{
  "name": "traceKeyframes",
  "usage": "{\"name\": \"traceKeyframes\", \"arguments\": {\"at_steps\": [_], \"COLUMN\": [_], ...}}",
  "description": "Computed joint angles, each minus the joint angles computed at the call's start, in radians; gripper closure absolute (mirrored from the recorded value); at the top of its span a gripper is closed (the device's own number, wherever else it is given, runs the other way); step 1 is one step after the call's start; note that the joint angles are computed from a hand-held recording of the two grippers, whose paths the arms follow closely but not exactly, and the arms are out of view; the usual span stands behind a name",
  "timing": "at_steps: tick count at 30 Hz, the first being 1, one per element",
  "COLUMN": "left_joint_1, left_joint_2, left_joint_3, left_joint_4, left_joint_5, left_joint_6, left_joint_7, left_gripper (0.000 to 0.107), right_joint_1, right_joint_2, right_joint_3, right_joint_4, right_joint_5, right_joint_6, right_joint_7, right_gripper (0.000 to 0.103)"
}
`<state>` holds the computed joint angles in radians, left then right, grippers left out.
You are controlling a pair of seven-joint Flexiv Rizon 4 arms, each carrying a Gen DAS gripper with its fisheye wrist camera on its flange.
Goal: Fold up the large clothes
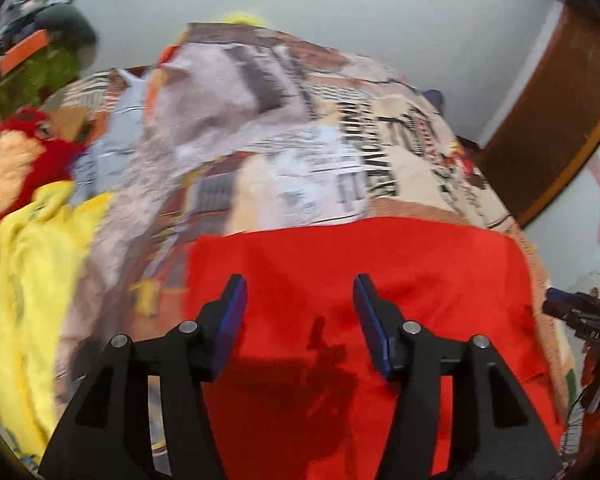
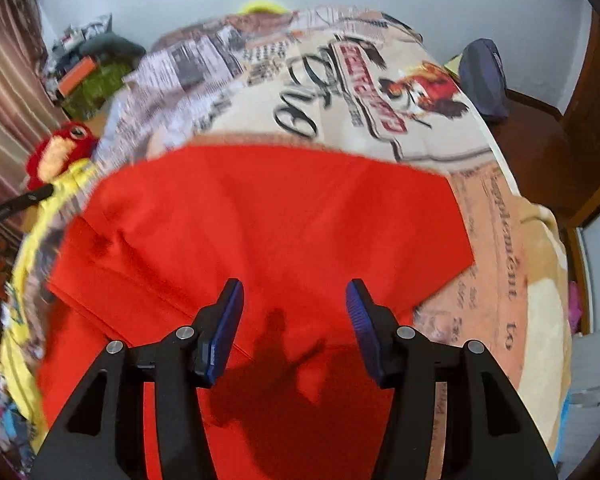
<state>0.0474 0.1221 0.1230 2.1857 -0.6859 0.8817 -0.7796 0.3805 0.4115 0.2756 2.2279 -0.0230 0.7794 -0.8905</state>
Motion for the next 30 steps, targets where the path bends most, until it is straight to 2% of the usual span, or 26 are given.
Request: {"name": "traceKeyframes", "arguments": {"at_steps": [2, 4, 8, 10, 12, 14, 15, 19, 22, 24, 30], "left_joint_1": [-0.018, -0.024, -0.017, -0.012, -0.01, -0.008, -0.003, 0.023, 0.054, 0.053, 0.103], "left_joint_2": [-0.031, -0.065, -0.093, -0.073, -0.025, 0.026, 0.047, 0.101, 0.133, 0.158, 0.23], "left_joint_3": [-0.022, -0.035, -0.04, -0.03, -0.013, 0.002, 0.012, 0.034, 0.041, 0.059, 0.084], "left_joint_4": [-0.012, -0.031, -0.015, 0.022, 0.08, 0.137, 0.155, 0.208, 0.245, 0.273, 0.285], "left_joint_5": [-0.013, -0.008, 0.071, 0.083, 0.081, 0.092, 0.11, 0.181, 0.301, 0.293, 0.363], "left_joint_6": [-0.014, -0.081, -0.144, -0.144, -0.127, -0.075, -0.074, -0.073, -0.047, -0.03, -0.045], "left_joint_7": [0.004, 0.014, -0.024, -0.015, 0.017, 0.035, 0.033, -0.009, -0.052, -0.032, -0.084], "left_gripper": [0.053, 0.053, 0.053, 0.053, 0.052, 0.049, 0.044, 0.042, 0.042, 0.042, 0.042], "right_joint_1": [0.012, 0.03, 0.064, 0.074, 0.073, 0.068, 0.063, 0.058, 0.063, 0.065, 0.061], "right_joint_2": [-0.017, -0.04, -0.06, -0.052, -0.024, 0.007, 0.022, 0.058, 0.089, 0.11, 0.175], "right_joint_3": [-0.002, -0.001, 0.002, 0.008, 0.018, 0.023, 0.025, 0.033, 0.038, 0.042, 0.036], "right_joint_4": [-0.007, -0.016, -0.019, -0.006, 0.024, 0.039, 0.044, 0.058, 0.072, 0.08, 0.077], "right_joint_5": [0.018, 0.037, 0.078, 0.096, 0.103, 0.104, 0.101, 0.102, 0.113, 0.115, 0.121], "right_joint_6": [0.023, 0.024, -0.028, -0.062, -0.045, -0.053, -0.062, -0.091, -0.11, -0.122, -0.23], "right_joint_7": [0.001, -0.011, -0.05, -0.067, -0.067, -0.055, -0.043, 0.001, 0.026, 0.04, 0.077], "right_gripper": [0.053, 0.053, 0.053, 0.053, 0.052, 0.05, 0.05, 0.046, 0.046, 0.045, 0.044]}}
